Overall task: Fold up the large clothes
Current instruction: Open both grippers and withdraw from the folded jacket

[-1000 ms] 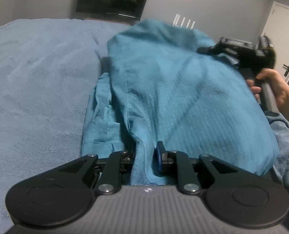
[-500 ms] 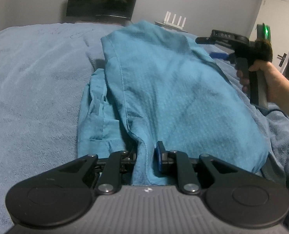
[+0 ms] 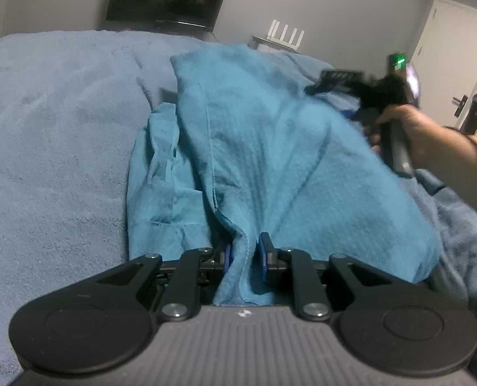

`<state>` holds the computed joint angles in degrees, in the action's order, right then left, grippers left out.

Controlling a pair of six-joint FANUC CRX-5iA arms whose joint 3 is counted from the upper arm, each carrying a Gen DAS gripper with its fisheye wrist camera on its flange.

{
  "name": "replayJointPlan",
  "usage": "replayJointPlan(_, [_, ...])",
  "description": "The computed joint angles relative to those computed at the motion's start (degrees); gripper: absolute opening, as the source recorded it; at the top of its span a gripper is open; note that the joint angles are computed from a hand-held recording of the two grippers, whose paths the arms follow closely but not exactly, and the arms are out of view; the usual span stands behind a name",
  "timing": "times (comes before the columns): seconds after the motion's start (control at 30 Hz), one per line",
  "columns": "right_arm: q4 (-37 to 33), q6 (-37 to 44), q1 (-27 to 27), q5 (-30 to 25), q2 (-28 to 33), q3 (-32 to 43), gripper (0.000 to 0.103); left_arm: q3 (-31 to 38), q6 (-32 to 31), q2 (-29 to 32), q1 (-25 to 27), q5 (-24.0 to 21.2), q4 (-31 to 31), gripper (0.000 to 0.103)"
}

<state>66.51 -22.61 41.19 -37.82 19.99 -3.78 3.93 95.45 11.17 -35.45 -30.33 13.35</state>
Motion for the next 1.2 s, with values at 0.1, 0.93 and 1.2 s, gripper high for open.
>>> replayJointPlan(0.1, [5.57, -6.57, 1.08, -0.49, -4.20, -5.70, 0.079, -2.81, 1.33, -1.76, -0.44, 4.01, -2.81, 0.034])
replayJointPlan(0.93, [-4.69, -19.85, 40.24, -31.46, -23.07, -27.01, 0.087, 2.38, 44.54, -13.07, -23.65, -19.88, -50.60, 0.094])
replayJointPlan(1.2, [-6.23, -15.52, 49.13, -37.60, -19.00, -22.56, 0.102, 5.89, 43.09, -7.26, -25.69, -22.12, -51.03, 0.098])
